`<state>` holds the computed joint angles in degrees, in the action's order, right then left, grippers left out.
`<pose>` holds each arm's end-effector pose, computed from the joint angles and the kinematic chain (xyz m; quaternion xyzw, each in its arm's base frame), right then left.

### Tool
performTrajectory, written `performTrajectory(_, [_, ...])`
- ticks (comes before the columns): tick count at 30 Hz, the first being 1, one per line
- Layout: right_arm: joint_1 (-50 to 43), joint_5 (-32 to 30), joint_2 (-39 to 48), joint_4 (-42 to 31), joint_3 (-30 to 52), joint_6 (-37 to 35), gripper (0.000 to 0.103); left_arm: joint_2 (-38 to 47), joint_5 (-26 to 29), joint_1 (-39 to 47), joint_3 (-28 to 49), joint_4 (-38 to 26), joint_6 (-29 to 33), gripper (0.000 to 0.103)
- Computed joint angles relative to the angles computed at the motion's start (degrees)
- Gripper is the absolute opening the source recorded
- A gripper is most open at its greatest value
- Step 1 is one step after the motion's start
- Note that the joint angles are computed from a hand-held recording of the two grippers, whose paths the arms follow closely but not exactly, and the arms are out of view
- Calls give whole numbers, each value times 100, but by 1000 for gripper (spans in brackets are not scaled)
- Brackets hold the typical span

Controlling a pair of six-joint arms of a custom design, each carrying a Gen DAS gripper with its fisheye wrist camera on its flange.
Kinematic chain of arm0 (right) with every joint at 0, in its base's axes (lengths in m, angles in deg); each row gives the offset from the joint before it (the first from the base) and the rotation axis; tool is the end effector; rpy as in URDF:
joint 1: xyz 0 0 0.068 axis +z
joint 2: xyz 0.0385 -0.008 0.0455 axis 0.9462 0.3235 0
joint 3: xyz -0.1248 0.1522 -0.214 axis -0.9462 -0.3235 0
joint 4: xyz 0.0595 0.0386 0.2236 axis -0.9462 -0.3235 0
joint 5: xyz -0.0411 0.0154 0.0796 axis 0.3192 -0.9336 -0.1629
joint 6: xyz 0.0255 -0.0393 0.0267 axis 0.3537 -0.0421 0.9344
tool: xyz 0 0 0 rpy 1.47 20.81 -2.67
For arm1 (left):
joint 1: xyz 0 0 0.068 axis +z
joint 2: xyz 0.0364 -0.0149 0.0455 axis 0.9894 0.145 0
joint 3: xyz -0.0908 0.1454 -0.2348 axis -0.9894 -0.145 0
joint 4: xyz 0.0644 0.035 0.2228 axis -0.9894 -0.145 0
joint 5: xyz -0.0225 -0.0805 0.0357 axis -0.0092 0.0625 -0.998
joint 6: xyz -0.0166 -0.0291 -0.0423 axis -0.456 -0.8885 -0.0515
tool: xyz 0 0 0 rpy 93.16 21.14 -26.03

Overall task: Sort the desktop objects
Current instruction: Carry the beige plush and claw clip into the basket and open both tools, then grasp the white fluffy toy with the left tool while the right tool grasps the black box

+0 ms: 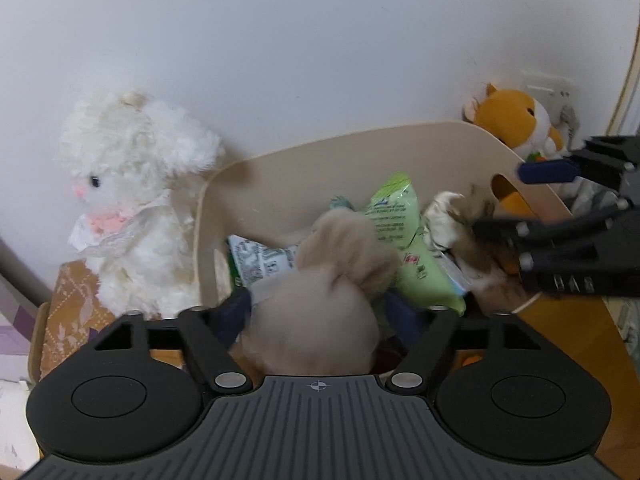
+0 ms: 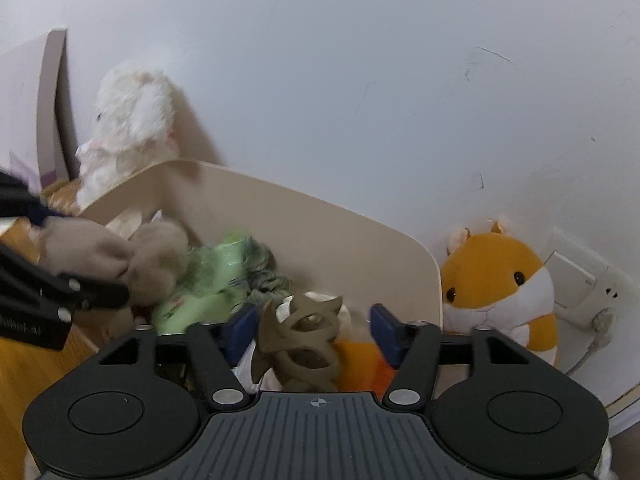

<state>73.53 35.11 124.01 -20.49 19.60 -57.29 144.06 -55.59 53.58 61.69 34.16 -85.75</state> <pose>0.2443 0.0001 0.2716 0.1105 0.9070 -0.0913 0.3960 0.2644 -0.1272 0.3659 0.0507 0.9309 0.0361 0.3600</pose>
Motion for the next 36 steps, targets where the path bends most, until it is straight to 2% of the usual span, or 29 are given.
performTrajectory(7, [241,233,-692,-183,-255,69,98,-339,-33,-102,-89,-91,-80,81])
performTrajectory(10, [340,264,-1219,-420,-426,368,101,-605,77,-185,-196,-194,-107,81])
performTrajectory(17, [749,515,-2463,-1404,-949,1421,103,-1077,122,-589,-506,-606,-605,83])
performTrajectory(24, [1042,351,-3113,-2119,-1431,1752,103,-1235,494,-888,-1052,-960,-1521,83])
performTrajectory(29, [1147,-24,-3176,-2106,-1721,1755,103,-1357,992,-909,-1515,-856,-2132,83])
performTrajectory(36, [1449,-222,-2703,-1606,-2023,1485,98,-1185,1231,-1049,-1754,-703,-2680,83])
